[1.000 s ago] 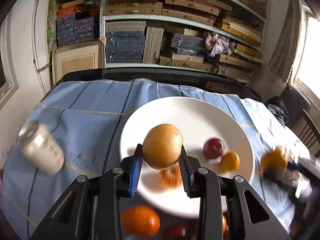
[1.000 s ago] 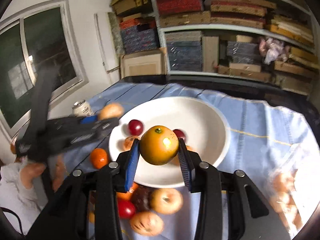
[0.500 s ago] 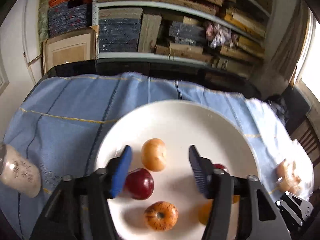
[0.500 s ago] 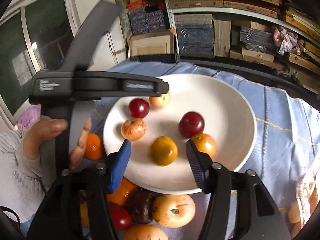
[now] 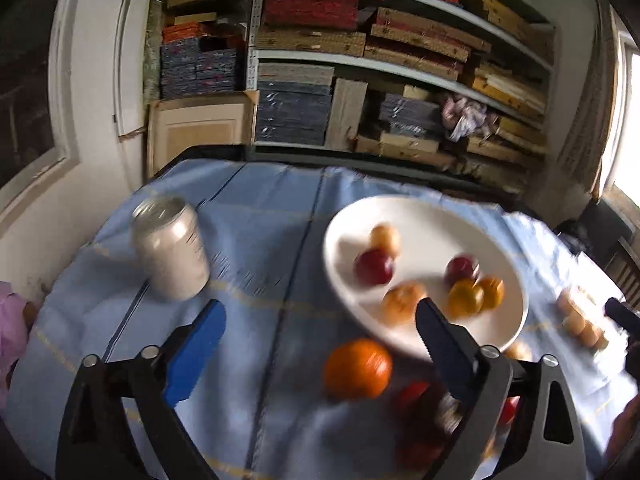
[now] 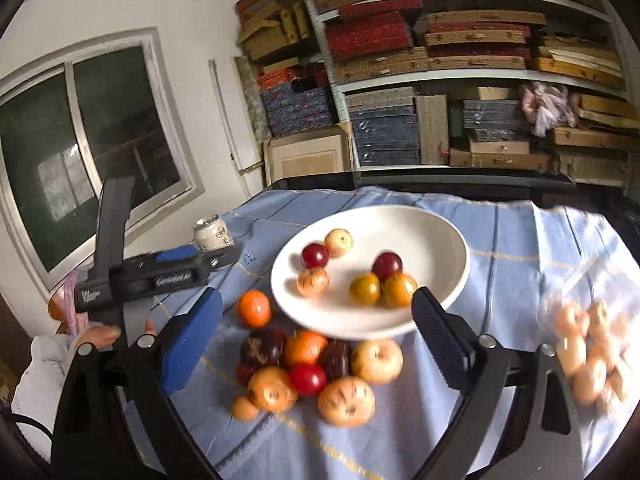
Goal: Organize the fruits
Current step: 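Grasp a mandarin orange with the left tool while the right tool grasps a pale streaked fruit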
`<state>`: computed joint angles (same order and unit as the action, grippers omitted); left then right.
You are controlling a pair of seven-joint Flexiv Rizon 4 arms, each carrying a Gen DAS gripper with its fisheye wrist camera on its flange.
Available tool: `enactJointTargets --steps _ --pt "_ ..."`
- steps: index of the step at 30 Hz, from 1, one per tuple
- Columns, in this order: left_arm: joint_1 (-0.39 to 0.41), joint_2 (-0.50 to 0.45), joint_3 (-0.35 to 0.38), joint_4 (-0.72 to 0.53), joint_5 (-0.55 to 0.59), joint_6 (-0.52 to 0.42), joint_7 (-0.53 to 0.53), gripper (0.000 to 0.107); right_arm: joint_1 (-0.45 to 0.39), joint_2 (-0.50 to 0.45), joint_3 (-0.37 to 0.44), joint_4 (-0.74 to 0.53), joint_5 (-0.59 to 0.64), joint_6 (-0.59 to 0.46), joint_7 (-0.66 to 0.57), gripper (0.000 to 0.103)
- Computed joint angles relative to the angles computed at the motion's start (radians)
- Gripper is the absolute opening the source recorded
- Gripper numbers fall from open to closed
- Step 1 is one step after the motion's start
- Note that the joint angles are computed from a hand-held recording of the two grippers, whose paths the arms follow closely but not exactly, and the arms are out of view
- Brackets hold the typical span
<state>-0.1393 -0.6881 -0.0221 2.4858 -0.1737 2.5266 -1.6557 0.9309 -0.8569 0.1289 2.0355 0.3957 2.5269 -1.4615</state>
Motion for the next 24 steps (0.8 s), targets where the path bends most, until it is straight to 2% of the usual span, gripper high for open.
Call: enactJointTargets --steps 3,9,15,21,24 --pt "-0.037 -0.04 0.019 0.004 -0.037 0.034 0.022 0.097 -0.02 -0.037 0.02 0.005 -0.006 0.05 0.032 0.095" --pt "-0.001 -0.086 -0.003 -0.031 0.026 0.03 0.034 0.097 -0.061 -0.064 0.034 0.001 -0.042 0.043 0.101 0.095" --pt "-0.08 -0.111 0.014 -0.066 -0.07 -0.038 0.124 0.099 -0.046 -0.064 0.014 -0.003 -0.047 0.004 0.118 0.096" --pt "-0.005 -0.108 -0.019 -0.074 -0.032 -0.119 0.086 0.1 -0.026 -0.062 -0.009 -0.016 -0.014 -0.053 0.124 0.096" --pt "0.049 -0.109 -0.037 -0.079 0.03 -0.137 0.051 0.1 -0.025 -0.061 -0.013 -0.016 -0.017 -0.057 0.128 0.096"
